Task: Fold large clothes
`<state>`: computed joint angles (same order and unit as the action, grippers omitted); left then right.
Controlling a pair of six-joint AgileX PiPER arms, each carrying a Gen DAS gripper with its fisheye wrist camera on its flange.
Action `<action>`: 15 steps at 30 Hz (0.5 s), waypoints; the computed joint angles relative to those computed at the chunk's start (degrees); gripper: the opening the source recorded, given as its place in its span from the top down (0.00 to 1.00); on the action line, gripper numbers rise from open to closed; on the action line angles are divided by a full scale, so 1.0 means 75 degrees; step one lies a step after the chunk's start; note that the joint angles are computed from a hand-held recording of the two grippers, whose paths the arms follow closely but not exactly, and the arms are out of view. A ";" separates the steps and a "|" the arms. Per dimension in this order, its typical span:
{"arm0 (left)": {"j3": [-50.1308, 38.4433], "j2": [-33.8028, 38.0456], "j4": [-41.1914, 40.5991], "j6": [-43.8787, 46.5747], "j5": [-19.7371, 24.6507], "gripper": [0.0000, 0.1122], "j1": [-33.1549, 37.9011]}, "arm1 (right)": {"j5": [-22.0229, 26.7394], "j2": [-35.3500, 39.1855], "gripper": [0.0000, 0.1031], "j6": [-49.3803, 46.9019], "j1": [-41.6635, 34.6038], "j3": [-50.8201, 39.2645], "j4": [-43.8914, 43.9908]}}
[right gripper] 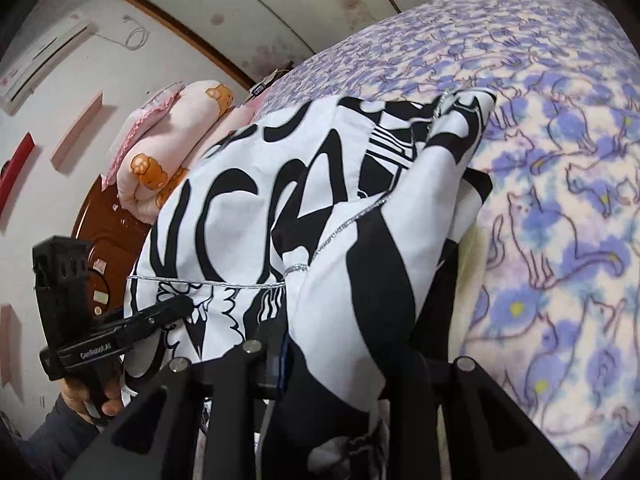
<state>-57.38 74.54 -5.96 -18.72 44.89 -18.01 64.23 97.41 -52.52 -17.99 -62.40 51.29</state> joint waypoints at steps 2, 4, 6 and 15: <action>0.0356 0.0056 -0.0431 0.0582 -0.0367 0.44 0.0257 | -0.0150 0.0093 0.72 -0.0212 -0.0011 0.0121 0.0024; 0.0751 -0.0015 -0.0786 0.1028 -0.0709 0.37 0.0431 | -0.0292 0.0119 0.66 -0.0354 0.0039 0.0250 -0.0068; 0.1132 -0.0101 -0.1219 0.1505 -0.1042 0.33 0.0656 | -0.0455 0.0069 0.61 -0.0457 0.0090 0.0416 -0.0161; 0.0993 -0.0741 0.0109 -0.0775 -0.0318 0.26 0.0224 | -0.0250 -0.0783 0.49 0.0358 0.0246 0.0241 -0.1519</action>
